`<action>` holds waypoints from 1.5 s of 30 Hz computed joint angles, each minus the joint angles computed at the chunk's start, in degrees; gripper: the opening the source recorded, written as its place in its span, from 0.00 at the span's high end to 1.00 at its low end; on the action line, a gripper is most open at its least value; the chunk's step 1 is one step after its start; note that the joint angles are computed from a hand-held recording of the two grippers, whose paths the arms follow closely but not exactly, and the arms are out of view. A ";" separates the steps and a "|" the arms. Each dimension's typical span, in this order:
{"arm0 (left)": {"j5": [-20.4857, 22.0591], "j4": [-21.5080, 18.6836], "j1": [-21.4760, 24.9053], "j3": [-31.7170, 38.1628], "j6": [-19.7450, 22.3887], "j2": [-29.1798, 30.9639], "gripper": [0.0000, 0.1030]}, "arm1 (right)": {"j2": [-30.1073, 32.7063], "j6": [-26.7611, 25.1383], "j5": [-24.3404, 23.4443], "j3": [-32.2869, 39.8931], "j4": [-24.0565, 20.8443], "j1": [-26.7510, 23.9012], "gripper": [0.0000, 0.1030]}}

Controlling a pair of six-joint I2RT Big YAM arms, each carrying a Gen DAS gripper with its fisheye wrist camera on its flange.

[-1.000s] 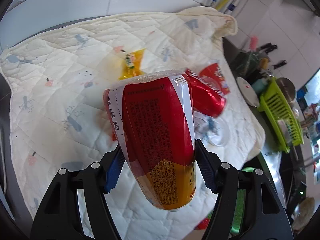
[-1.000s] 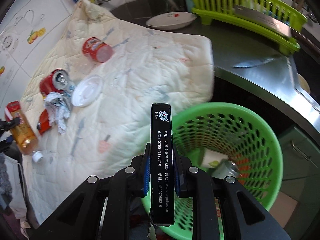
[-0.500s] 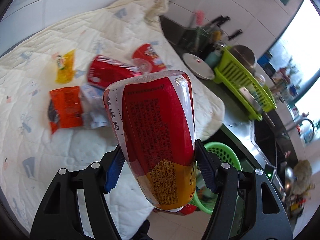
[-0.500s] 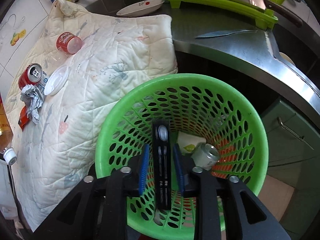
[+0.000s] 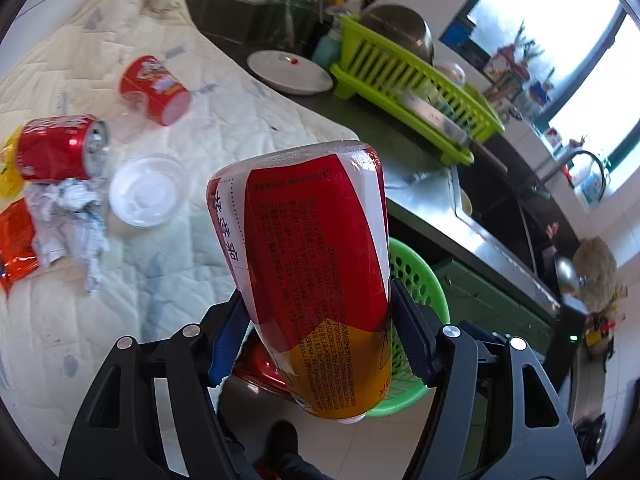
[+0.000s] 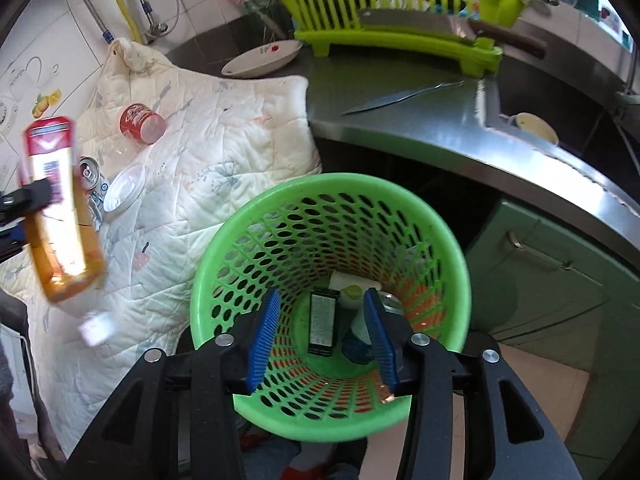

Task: Collect trash
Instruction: 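Lower the red-and-gold bottle into the green basket and open the left tool, then move both open tools back over the remaining trash on the mat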

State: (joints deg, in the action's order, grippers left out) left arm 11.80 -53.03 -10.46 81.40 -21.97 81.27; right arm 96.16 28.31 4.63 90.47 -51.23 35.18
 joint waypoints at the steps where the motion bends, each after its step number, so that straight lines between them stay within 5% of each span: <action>1: 0.29 -0.06 -0.77 0.49 0.26 0.93 0.36 | 0.00 0.00 0.00 0.00 0.00 0.00 0.53; 15: 3.70 -0.11 -7.44 3.31 -3.29 11.81 0.34 | -6.81 2.04 1.22 -8.36 1.85 -1.42 0.51; 24: 3.69 -0.87 -8.32 2.92 -2.63 12.93 0.27 | -7.94 2.39 0.82 -9.65 2.29 -1.96 0.50; 45: -7.11 1.04 2.76 -5.57 -1.39 -2.69 0.27 | 2.77 -4.74 -4.11 4.94 0.56 1.32 0.46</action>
State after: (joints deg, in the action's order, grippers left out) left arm 4.68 -51.99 -7.70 75.83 -23.35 78.57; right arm 98.93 23.57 0.52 95.42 -50.67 36.50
